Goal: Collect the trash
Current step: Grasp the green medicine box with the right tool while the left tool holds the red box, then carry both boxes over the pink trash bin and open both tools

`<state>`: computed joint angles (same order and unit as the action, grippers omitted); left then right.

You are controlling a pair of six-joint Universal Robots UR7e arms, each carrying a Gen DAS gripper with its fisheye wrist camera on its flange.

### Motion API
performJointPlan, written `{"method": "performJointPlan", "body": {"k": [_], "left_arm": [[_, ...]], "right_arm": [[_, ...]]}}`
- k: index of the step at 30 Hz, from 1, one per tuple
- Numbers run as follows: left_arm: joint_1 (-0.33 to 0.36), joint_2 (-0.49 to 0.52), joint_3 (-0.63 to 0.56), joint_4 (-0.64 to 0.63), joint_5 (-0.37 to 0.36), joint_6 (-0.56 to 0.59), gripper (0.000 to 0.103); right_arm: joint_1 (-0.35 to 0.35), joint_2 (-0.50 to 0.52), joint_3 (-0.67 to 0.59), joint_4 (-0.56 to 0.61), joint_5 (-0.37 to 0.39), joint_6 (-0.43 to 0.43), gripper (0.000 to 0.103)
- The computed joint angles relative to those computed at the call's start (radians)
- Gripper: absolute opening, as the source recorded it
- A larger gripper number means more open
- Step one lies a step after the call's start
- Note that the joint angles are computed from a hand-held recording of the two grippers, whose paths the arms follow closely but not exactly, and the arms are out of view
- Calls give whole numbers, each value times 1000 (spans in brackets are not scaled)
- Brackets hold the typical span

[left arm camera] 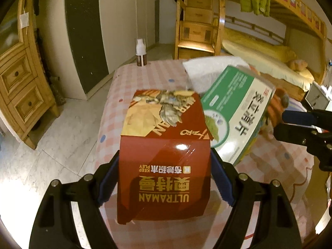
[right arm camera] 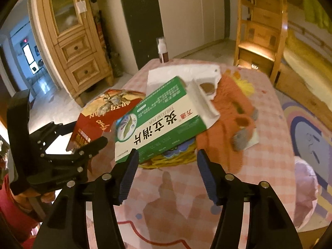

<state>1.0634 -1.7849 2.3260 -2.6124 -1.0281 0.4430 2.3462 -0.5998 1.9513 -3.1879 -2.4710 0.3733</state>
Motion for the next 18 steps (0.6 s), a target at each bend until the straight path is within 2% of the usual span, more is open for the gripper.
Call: {"method": "performJointPlan", "body": {"k": [18], "left_arm": [[3, 33, 13, -2, 51, 36, 78]], "right_arm": [[-69, 29, -26, -92, 103, -11, 65]]}}
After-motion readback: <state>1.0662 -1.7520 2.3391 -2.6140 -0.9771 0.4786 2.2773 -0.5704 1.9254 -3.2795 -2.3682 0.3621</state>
